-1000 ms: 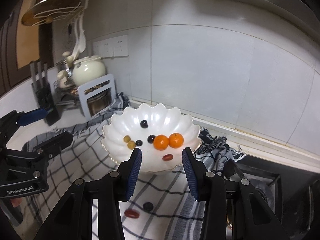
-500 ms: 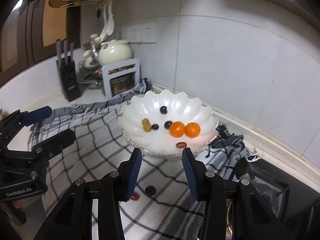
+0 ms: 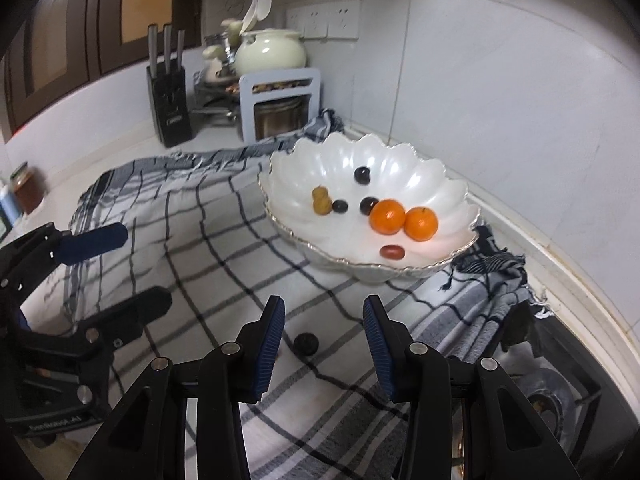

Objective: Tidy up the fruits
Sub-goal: 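Lower the left tool to a red date while the right tool approaches a dark plum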

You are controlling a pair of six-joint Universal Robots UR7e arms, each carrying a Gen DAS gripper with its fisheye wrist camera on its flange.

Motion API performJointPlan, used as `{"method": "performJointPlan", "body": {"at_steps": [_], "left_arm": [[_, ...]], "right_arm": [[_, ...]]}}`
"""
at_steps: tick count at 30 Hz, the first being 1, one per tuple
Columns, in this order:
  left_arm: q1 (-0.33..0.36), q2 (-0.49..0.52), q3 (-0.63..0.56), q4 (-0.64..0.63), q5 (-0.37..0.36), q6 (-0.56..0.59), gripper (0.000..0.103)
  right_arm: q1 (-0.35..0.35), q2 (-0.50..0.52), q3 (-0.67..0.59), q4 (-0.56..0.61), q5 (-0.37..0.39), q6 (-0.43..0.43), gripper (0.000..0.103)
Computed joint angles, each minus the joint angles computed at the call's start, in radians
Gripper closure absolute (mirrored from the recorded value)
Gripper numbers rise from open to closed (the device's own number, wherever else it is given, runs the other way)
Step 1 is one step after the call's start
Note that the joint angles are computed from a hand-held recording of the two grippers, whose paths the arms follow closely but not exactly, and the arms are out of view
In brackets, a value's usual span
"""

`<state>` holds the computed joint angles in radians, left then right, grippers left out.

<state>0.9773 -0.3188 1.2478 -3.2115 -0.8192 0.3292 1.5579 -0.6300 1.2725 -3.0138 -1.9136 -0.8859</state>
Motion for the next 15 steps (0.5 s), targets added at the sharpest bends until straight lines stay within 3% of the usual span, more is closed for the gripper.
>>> {"method": "performJointPlan", "body": {"at_steps": [8,15], "left_arm": [[0.009,0.04,-0.018,0.041,0.011,-0.039,0.047],[0.016,0.084,-0.069,0.085,0.022,-0.058,0.054]], "right_arm": [[-0.016,0.032,-0.061,0.128,-0.023,-0.036,0.069],[-0.025,0.057,-0.119,0.233,-0.03,-0.046,0.07]]}}
